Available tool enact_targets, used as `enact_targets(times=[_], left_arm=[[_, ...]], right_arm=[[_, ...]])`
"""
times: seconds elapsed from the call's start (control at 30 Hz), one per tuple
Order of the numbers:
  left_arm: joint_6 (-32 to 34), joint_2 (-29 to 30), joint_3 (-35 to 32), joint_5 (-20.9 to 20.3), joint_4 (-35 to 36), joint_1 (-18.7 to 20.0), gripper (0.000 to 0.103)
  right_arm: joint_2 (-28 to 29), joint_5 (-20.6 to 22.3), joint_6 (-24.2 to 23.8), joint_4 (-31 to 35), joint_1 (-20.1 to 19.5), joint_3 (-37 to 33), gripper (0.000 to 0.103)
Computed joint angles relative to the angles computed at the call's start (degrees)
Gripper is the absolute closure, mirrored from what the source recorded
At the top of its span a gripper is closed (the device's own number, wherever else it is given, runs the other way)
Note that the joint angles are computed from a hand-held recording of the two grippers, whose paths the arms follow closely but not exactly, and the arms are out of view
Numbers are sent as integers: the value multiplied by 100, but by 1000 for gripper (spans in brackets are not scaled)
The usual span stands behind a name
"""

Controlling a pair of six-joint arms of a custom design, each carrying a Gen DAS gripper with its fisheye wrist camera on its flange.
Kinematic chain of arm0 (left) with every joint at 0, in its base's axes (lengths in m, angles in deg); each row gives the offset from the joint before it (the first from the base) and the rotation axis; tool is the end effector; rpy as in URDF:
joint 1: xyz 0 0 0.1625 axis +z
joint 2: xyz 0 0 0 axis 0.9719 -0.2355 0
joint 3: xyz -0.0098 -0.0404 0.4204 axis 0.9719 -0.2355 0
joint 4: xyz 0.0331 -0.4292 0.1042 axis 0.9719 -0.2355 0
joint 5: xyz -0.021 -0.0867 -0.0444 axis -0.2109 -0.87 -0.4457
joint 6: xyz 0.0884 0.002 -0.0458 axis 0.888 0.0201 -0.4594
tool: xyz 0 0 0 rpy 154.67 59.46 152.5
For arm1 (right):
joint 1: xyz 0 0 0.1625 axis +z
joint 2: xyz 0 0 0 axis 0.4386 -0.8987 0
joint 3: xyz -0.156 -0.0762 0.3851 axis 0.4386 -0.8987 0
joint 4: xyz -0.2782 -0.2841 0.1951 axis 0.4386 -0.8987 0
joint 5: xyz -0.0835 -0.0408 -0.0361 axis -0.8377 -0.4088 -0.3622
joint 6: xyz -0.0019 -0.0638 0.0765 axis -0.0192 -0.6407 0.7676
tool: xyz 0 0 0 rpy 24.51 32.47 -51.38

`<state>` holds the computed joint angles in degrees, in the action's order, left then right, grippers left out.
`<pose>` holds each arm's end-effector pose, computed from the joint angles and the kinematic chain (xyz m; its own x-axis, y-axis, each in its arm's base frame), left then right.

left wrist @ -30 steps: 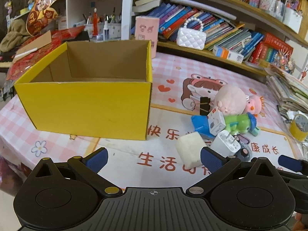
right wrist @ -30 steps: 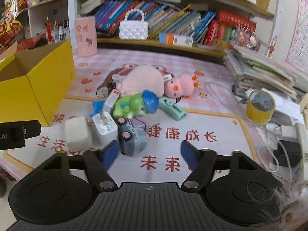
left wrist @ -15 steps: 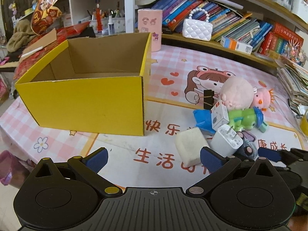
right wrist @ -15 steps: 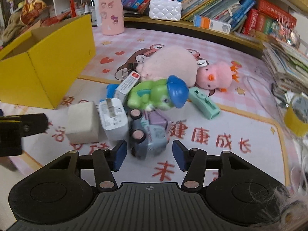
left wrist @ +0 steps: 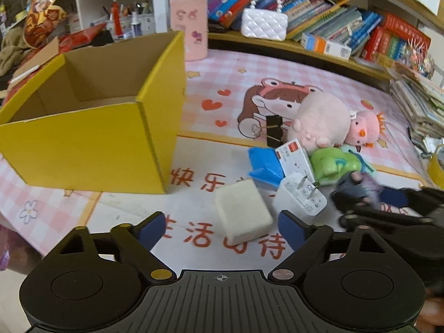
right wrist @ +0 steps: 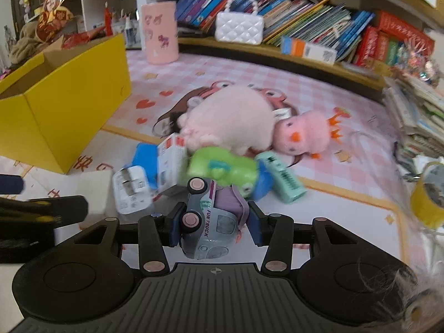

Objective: Organize objects
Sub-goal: 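Grasp the white foam block with the left tool while the right tool grasps the toy truck, then lift the foam block and toy truck and carry both over the yellow box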

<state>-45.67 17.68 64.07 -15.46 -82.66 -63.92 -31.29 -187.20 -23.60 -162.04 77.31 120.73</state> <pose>-0.3353 -0.2809 0.0523 -0.7109 0.1950 -0.6757 0.5374 0.7705 -0.3430 0.1269 -0.2447 0.2405 -0.7065 0.0474 0.7061 -0.4866 0.6919 -0.5333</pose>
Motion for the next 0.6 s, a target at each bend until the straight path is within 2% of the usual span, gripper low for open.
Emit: enact_targets(times=[0.1, 0.27, 0.3, 0.37, 0.43, 0.6], left_arm=[[102, 251, -101, -13, -123, 96, 23], [75, 591, -260, 4, -235, 284, 40], [135, 650, -280, 5, -236, 304, 42], [313, 678, -238, 6, -409, 273, 55], [352, 667, -235, 50, -358, 190, 61], [326, 202, 19, 130, -602, 39, 63]], right_arm=[[-442, 59, -22, 206, 8, 59, 60], [-686, 49, -173, 194, 94, 97, 60], [-713, 43, -185, 223, 110, 92, 60], [-644, -5, -246, 164, 174, 74, 60], [-593, -45, -327, 71, 263, 71, 60], [-294, -209, -413, -252, 574, 19, 60]])
